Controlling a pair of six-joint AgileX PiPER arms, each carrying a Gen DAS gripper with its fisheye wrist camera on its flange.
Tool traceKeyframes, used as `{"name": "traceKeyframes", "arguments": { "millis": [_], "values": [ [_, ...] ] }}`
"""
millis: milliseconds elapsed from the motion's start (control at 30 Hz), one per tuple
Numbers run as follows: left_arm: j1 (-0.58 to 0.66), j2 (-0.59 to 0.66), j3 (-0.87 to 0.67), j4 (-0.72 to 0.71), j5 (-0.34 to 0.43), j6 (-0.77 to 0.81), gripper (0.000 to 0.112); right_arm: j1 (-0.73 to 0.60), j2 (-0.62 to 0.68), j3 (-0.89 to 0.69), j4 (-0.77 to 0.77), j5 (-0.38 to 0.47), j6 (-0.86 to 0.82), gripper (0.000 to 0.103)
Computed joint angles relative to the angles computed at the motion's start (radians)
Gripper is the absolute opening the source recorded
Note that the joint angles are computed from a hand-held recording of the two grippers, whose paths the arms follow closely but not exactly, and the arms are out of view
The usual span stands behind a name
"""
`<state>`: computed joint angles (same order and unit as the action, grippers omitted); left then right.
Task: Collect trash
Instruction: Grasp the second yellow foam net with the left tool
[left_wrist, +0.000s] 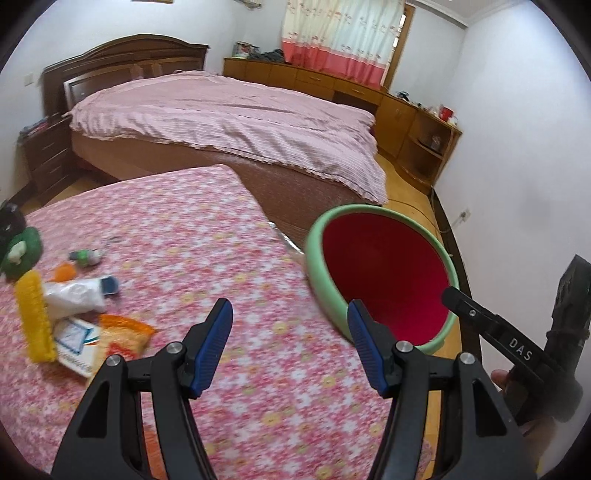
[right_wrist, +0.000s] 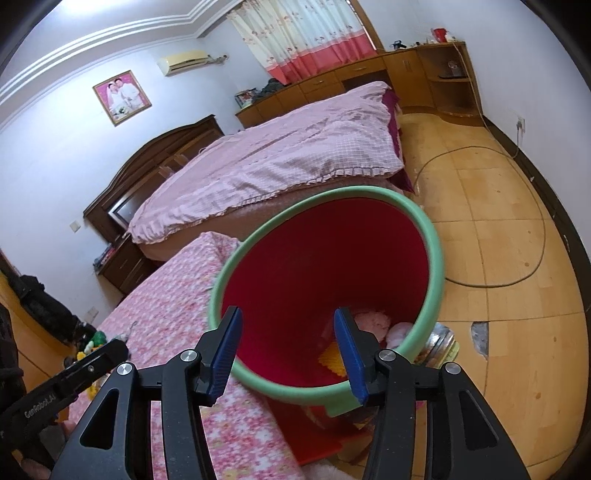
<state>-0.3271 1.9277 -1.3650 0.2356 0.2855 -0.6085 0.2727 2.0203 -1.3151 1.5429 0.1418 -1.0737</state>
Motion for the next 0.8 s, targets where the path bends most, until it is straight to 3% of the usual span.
{"name": "traceKeyframes", "arguments": {
  "millis": [367, 633, 800],
  "values": [
    [0.129, -0.145, 0.215, 0.162, -0.081, -0.188, 0.064, 0.081, 0.001, -0.036, -0.316, -0.009, 0.322, 0.055],
    [0.252, -0.206, 0.330, 0.233, -0.128, -0.263, 0.065, 0.149, 0.028, -0.095, -0.722, -0.007, 0.728, 0.057],
    [0.319, -0.193, 0.360, 0.434, -0.130, -0.477, 0.065, 0.176, 0.057, -0.137, -0.878, 0.017, 0.875, 0.058]
  ]
}}
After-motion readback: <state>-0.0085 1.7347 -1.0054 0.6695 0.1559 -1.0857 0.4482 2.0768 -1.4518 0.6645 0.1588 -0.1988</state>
